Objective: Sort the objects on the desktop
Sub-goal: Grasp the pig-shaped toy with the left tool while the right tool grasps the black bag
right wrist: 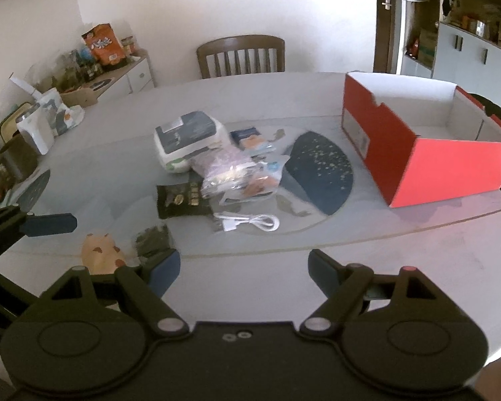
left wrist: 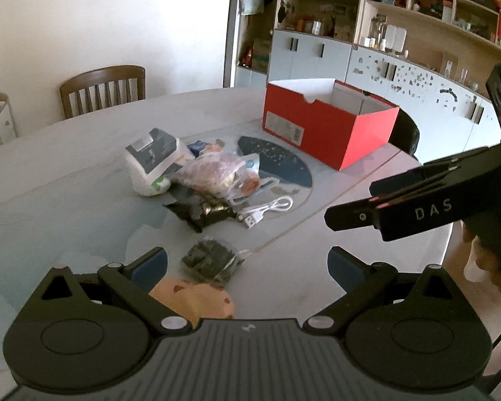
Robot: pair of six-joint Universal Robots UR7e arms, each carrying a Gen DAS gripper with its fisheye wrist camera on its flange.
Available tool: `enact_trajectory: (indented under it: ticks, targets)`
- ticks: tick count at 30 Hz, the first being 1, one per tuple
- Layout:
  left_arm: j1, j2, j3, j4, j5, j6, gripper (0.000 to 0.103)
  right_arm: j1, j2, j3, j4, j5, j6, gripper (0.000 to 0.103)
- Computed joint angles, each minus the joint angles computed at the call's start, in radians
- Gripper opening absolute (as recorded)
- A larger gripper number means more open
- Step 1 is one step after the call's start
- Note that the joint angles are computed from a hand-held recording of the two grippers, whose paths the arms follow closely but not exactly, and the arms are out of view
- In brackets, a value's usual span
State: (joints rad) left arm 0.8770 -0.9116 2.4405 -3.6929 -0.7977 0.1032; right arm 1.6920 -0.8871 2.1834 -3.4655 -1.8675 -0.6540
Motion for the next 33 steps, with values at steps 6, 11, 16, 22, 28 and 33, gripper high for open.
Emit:
enact_trajectory:
  ticks: [6,11,16,22,28,33]
  targets:
    - [0.021,0.019,0.008,-0.032,0.024,0.01,0.103,0.013,0.047,-0.019,-0.003,-0.006,-0.016,0.084]
    - [0.028,0.04,0.013,-0.088,0.043,0.052,0.103,0.026,0.076,-0.037,0.003,-0.006,-0.014,0.084]
    - [0.05,0.042,0.011,-0.101,0.037,0.068,0.103,0.034,0.1,-0.056,0.01,-0.004,-0.01,0.084]
    - [0.062,0.054,0.006,-0.113,0.039,0.101,0.103,0.046,0.131,-0.078,0.012,-0.015,-0.009,0.084]
    - [0.08,0.064,-0.009,-0.092,0.031,0.11,0.103,0.067,0.177,-0.105,-0.005,-0.052,-0.02,0.084]
    - [0.089,0.074,-0.014,-0.087,0.022,0.114,0.103,0.08,0.205,-0.133,0.005,-0.075,-0.026,0.084]
